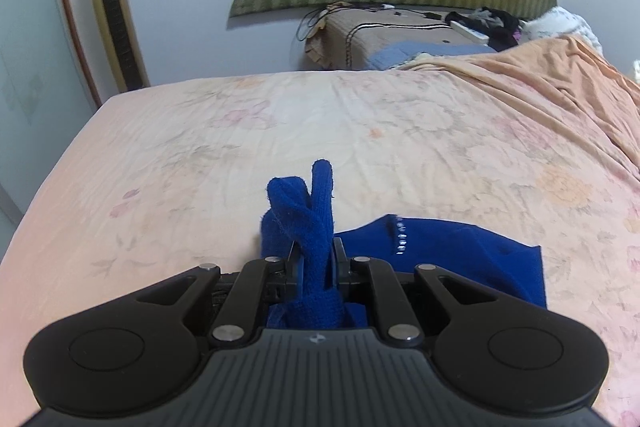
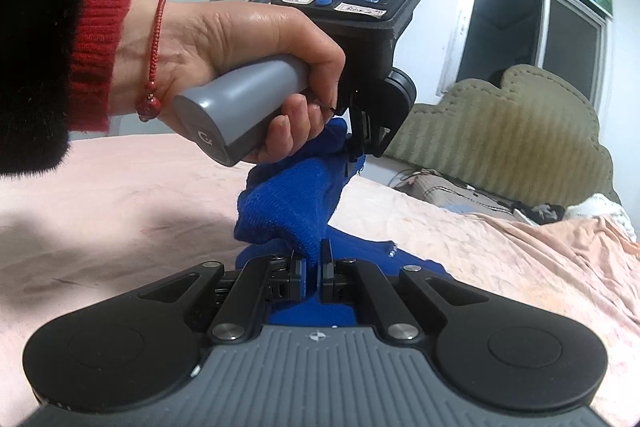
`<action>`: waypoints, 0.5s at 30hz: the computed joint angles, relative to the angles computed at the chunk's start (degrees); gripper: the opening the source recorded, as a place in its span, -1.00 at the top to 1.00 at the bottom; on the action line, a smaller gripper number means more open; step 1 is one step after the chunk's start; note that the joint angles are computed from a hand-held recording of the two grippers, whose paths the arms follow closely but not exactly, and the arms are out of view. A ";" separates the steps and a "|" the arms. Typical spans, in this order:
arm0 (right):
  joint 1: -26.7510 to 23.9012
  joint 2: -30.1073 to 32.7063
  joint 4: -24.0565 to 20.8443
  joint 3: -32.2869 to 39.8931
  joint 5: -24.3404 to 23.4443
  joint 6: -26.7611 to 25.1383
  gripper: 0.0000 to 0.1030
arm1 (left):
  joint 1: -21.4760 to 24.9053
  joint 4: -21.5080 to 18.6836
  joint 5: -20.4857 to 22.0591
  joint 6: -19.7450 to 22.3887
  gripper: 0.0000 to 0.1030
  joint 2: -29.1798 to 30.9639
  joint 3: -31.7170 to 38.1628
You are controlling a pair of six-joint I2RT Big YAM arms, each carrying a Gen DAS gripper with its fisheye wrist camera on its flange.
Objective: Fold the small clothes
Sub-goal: 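Lift the sweater edge with both grippers and fold it over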
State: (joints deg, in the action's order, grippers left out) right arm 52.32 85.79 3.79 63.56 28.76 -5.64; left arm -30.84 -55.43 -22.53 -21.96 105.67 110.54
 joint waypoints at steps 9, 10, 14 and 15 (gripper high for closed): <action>-2.77 -3.33 -0.39 -4.30 0.03 6.81 0.94 | -2.55 -2.59 0.07 1.16 0.78 6.50 7.90; -3.31 -3.71 -0.61 -4.81 -0.31 7.81 0.94 | -2.86 -3.01 0.08 1.18 0.78 7.39 9.00; -5.26 -4.82 -1.52 -6.44 -1.78 11.83 0.94 | -3.80 -4.55 0.42 1.60 0.78 11.16 13.62; -5.64 -5.04 -1.62 -6.83 -2.17 12.71 0.94 | -4.12 -5.06 0.32 1.68 0.78 12.19 14.89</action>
